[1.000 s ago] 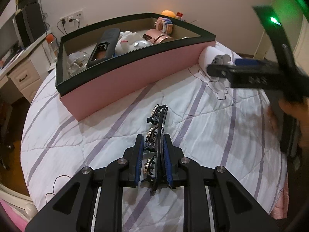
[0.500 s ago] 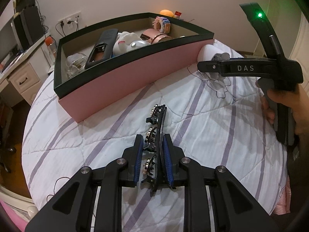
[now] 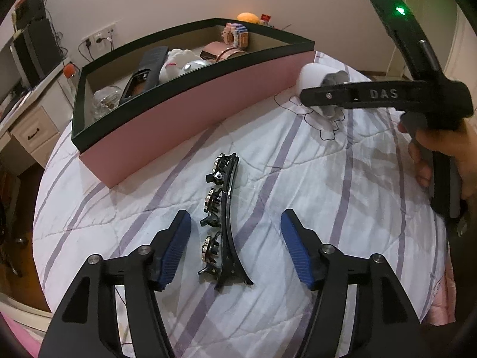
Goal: Organize rigid objects
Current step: 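Open the left tool off the hair clip while the right tool grasps the white plug adapter, then carry the white plug adapter into the pink box and open the right tool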
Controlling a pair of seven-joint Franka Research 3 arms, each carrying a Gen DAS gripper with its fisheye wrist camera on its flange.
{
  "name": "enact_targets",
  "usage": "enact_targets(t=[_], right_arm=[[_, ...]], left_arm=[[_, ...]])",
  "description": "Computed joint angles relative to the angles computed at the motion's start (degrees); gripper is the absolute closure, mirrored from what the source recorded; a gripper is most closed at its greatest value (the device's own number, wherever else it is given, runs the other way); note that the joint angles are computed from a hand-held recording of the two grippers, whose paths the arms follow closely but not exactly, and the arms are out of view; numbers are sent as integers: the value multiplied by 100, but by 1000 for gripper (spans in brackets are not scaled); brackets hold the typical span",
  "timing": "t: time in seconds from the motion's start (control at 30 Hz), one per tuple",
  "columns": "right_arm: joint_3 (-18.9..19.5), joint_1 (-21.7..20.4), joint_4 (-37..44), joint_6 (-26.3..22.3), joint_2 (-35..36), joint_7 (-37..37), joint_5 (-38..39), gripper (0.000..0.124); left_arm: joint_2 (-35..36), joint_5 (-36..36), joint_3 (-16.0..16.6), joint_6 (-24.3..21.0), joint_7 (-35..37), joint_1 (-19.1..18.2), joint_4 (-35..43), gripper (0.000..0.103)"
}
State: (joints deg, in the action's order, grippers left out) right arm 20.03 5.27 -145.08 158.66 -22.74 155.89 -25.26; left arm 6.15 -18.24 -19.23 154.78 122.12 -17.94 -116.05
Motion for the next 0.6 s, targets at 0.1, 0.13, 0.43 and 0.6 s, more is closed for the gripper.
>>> enact_targets(t=[0.1, 0.13, 0.43, 0.6], right_arm=[[26, 47, -111, -9, -149, 78, 63, 48], [45, 52, -169, 18, -213, 122, 87, 48], [240, 111, -648, 279, -726, 258, 558, 48], [451, -8, -895, 596, -1001, 372, 846, 48]], left_arm=[[-35, -12, 7, 1, -22, 5, -31, 37], [-48, -1, 11, 5, -38, 1, -42, 37], [-206, -100, 87, -51, -20, 20, -167, 36], [-399, -407, 173, 80, 85, 45, -260, 37]])
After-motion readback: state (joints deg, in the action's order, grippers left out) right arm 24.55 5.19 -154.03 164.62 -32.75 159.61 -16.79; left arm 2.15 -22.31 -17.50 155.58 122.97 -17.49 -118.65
